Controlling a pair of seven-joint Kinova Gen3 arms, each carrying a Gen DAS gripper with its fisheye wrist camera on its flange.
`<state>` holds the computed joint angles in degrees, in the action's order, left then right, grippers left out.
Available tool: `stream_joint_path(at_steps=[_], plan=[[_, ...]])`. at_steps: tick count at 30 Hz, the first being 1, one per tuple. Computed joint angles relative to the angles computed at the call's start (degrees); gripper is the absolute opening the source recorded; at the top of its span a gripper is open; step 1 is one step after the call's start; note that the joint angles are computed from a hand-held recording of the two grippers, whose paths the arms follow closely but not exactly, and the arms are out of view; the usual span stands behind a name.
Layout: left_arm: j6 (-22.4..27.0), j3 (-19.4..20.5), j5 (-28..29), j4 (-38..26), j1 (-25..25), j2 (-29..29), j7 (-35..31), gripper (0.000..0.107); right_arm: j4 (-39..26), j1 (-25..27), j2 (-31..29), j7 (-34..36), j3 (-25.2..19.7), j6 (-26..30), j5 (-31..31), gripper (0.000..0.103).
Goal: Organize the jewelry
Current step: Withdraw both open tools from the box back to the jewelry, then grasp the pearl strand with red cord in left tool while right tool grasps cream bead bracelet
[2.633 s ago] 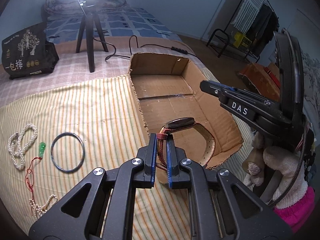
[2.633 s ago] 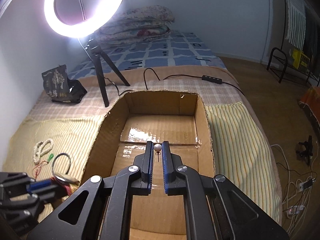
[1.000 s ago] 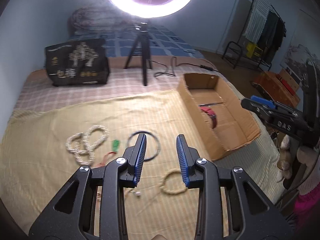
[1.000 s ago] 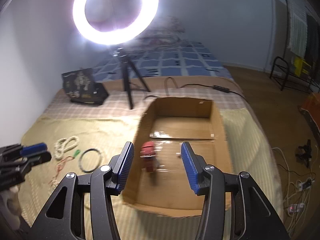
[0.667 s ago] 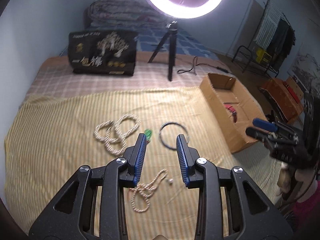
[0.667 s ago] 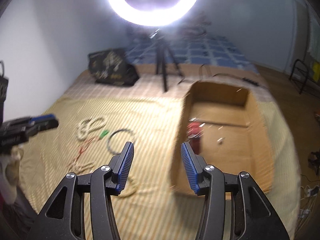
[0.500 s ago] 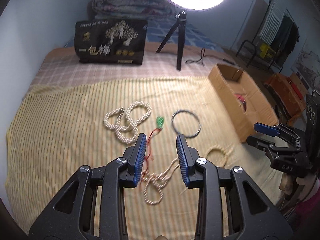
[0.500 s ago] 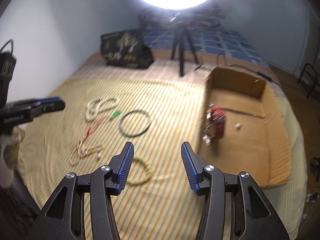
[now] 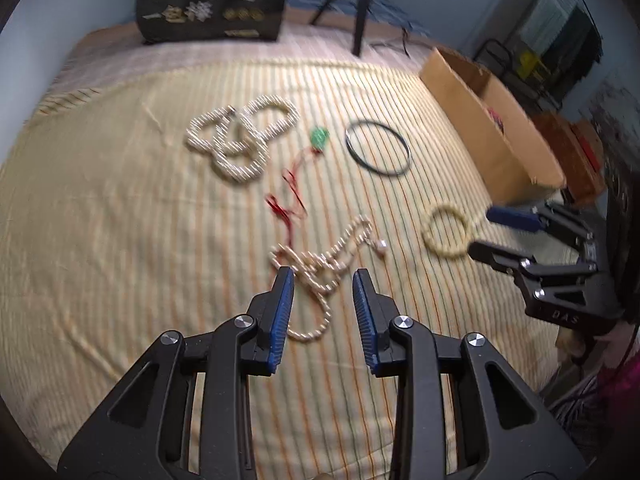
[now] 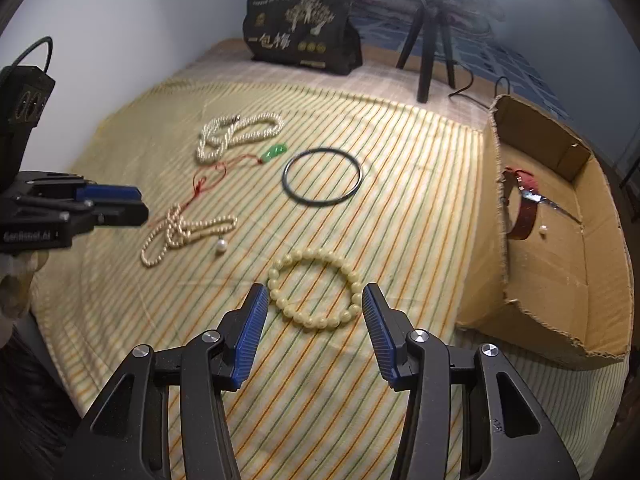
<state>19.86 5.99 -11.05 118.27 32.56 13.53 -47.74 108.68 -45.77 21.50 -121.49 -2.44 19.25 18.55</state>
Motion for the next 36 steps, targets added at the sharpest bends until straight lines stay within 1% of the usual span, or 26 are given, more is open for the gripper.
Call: stream_joint_path(at_steps=[2,5,7,10,14,19,22,25,27,29,31,32,34,36], plan=[[0.95,-0.52,-1.15,-0.87,1.29,1.18,0.88,0.031,-0.38,0.36,0.52,0.79,-0.71,0.64,-0.28,0.048],[1.72,-0.33,-0.95,-1.65,1.24,2.64,0.65,0.030,-0.38,0.48,1.08,1.39,-0.92,0.82,-0.49,0.048],[2.10,-1.12,-1.50,-2.02,1.99,3.36,1.45,0.030,-0.46,1.34,1.34,2.26,-1.55,0.89,-1.23,0.048],[2.11,-1.07,-1.28,-2.51,1.47,4.30,0.99,0.030,-0.66,2.68,1.62,3.89,-2.52,0.92,-2.63,0.048],[2.84,-1.26,-1.07,-3.48,1.52,5.50,0.26,0.030,-1.67,3.07,2.73,5.58,-2.77,1.12,-3.73,0.048],[4.05,-2.73,-2.89,-4.88,3.44,6.69,1.33,0.030,-2.78,2.52,3.60,7.35,-2.79,1.54,-4.38,0.048],[4.35,-3.26,-3.88,-5.42,4.14,7.17,2.06,0.030,-3.57,1.27,4.38,7.59,-2.10,2.18,-3.90,0.048],[4.40,-4.54,-5.68,-5.53,5.65,7.43,3.82,0.024,-4.22,-0.58,5.13,7.42,-0.90,3.04,-2.54,0.048],[4.24,-4.70,-6.28,-5.41,5.65,7.45,4.34,0.019,-4.36,-2.56,5.47,6.49,0.56,3.33,-0.66,0.048],[4.11,-4.83,-6.67,-5.21,5.56,7.39,4.82,0.013,-4.30,-2.71,5.55,6.25,0.60,3.41,0.00,0.048],[4.14,-5.01,-7.18,-5.10,5.69,7.36,5.29,0.009,-4.36,-2.58,5.62,6.15,0.43,3.57,0.23,0.047],[4.21,-5.10,-7.38,-5.09,5.78,7.33,5.64,0.007,-4.41,-3.00,5.67,5.86,0.72,3.74,0.69,0.047],[4.23,-5.07,-7.62,-5.01,5.84,7.25,6.20,0.006,-4.76,-3.39,5.85,6.03,0.56,4.27,1.48,0.039],[4.07,-5.18,-8.00,-4.82,6.07,7.10,6.91,0.006,-5.17,-3.63,6.00,6.40,0.15,4.81,1.97,0.026]])
